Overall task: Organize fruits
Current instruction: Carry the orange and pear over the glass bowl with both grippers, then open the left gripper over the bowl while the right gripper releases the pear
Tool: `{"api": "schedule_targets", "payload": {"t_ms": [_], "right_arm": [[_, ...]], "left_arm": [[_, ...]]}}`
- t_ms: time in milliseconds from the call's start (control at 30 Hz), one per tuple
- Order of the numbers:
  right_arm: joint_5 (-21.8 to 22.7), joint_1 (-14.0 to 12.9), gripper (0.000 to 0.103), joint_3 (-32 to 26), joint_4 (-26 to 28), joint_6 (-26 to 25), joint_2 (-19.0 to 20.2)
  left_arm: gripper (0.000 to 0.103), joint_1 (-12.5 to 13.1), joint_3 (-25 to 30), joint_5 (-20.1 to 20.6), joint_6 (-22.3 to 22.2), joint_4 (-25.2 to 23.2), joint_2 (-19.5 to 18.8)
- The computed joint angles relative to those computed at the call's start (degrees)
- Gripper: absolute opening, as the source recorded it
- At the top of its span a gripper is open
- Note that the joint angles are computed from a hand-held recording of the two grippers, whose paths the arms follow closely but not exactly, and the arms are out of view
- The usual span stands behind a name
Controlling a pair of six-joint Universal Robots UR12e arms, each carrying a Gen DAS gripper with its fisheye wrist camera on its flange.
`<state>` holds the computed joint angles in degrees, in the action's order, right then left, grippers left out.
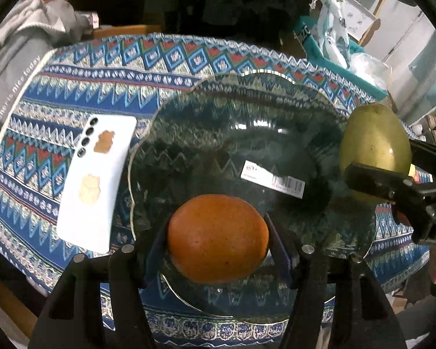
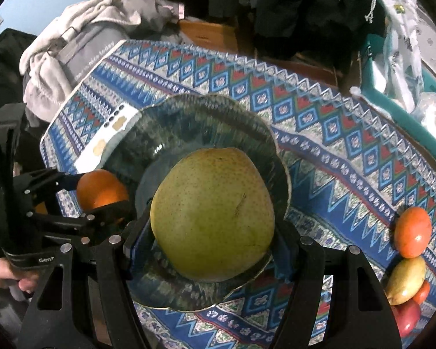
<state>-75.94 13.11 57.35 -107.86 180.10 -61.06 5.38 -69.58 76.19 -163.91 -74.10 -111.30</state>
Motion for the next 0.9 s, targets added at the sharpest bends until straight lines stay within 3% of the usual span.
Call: {"api": "schedule_targets", "payload": {"t_ms": [300, 633, 900], "right_arm": [[0.70, 0.37, 0.070, 1.21, 2.55, -2.17, -0.05], [2.49, 0.25, 0.070, 1.05, 3.48, -1.58, 0.22], [3.75, -0.22, 0.068, 2.05, 1.13, 0.27, -0.54]], "left_arm": [[0.066, -0.49, -0.82, 1.43, 1.14, -3.12, -0.19], [0.067, -0.67, -1.18, 1.28, 3.17, -2.71, 0.37], [0.070, -0.78, -1.31, 1.97, 4.16, -2.75, 0.75]]}}
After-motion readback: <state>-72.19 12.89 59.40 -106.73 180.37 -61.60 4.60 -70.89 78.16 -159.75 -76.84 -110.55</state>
